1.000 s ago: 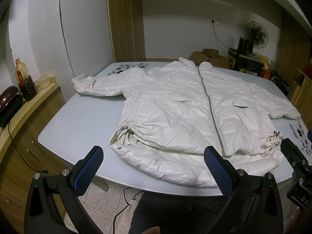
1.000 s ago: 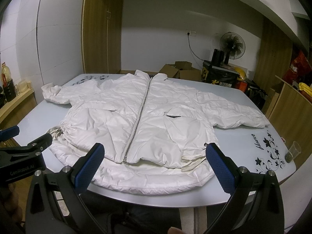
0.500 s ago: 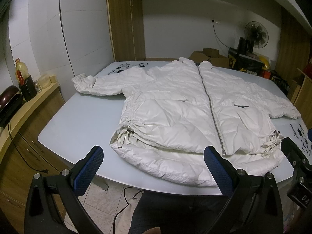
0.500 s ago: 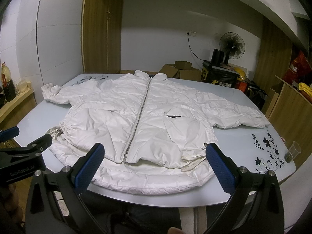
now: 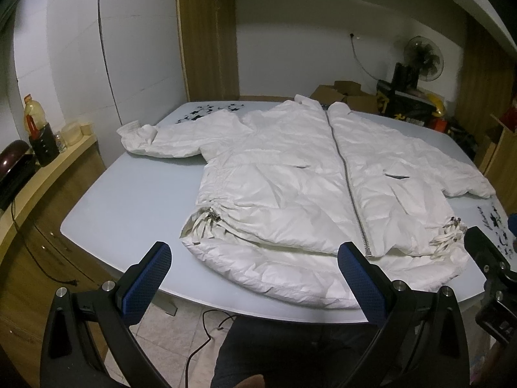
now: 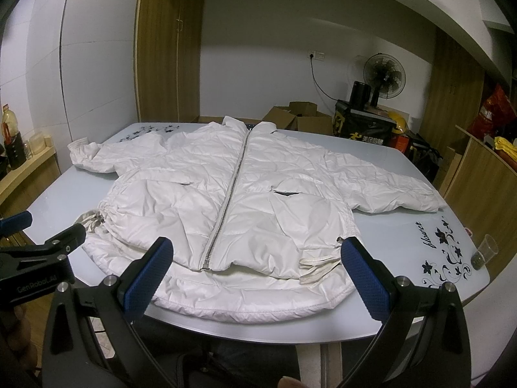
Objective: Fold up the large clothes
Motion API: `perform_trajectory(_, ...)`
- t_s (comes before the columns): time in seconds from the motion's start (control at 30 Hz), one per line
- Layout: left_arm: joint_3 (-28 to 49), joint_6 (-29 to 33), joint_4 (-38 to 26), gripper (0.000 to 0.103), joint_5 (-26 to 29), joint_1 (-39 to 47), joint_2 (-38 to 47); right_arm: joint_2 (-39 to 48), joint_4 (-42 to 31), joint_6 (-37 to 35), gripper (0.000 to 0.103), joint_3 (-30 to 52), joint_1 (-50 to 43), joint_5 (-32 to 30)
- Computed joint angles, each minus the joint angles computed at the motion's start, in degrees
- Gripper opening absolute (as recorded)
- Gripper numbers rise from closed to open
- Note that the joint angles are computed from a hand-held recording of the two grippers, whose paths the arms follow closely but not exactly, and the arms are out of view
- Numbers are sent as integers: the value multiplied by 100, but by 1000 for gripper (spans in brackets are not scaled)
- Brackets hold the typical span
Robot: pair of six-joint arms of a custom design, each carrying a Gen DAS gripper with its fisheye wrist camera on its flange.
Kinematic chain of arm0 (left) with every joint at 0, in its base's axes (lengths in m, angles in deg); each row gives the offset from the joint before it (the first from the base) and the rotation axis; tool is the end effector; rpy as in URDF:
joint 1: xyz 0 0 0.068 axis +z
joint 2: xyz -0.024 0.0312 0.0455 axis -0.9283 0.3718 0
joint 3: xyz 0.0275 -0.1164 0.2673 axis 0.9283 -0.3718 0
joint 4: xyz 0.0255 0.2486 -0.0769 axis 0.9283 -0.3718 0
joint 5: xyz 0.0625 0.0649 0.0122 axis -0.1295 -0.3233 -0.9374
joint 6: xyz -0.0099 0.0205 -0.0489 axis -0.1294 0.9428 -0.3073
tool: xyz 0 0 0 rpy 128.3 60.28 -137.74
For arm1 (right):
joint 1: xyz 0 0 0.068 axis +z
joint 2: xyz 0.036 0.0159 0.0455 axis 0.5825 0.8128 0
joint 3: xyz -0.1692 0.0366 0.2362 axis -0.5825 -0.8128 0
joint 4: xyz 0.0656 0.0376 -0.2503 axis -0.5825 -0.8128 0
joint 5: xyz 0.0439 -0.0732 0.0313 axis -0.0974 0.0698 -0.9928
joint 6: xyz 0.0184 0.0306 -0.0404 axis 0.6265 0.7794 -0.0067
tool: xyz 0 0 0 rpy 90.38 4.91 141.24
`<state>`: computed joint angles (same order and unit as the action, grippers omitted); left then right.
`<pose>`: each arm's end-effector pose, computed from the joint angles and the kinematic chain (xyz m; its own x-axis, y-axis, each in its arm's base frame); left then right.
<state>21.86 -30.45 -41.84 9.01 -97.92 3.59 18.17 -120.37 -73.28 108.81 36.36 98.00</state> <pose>0.2393 -0.1233 0.3140 -0.6526 0.0686 -0.7546 0.0857 0.9962 0.0164 0.2802 -0.0034 0.3567 -0.5818 0.0770 -0.8097 0.1939 0.9799 -0.0461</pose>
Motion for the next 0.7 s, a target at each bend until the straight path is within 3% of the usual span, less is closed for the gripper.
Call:
perform_trajectory(0.2,-14,27,17,103,-186,-219,-120,8,-37,51,103,22,-7,-73)
perform_trajectory(0.3,-119,16,160,103,305,-8,-261,-27,-55,152,103,42,-174,-569)
perform_trajectory(0.43,-82,-78,117,103,418,99,-238,21,-178,256,103,125,-200,-843)
perform_trajectory(0.57,-17,-69,52,103,435,109,-175,-13,-1,42,103,-54,72,-320)
perform_trajectory(0.7,7,-68,40,103,445,120,-152,-89,47,120,103,-85,-15,-584)
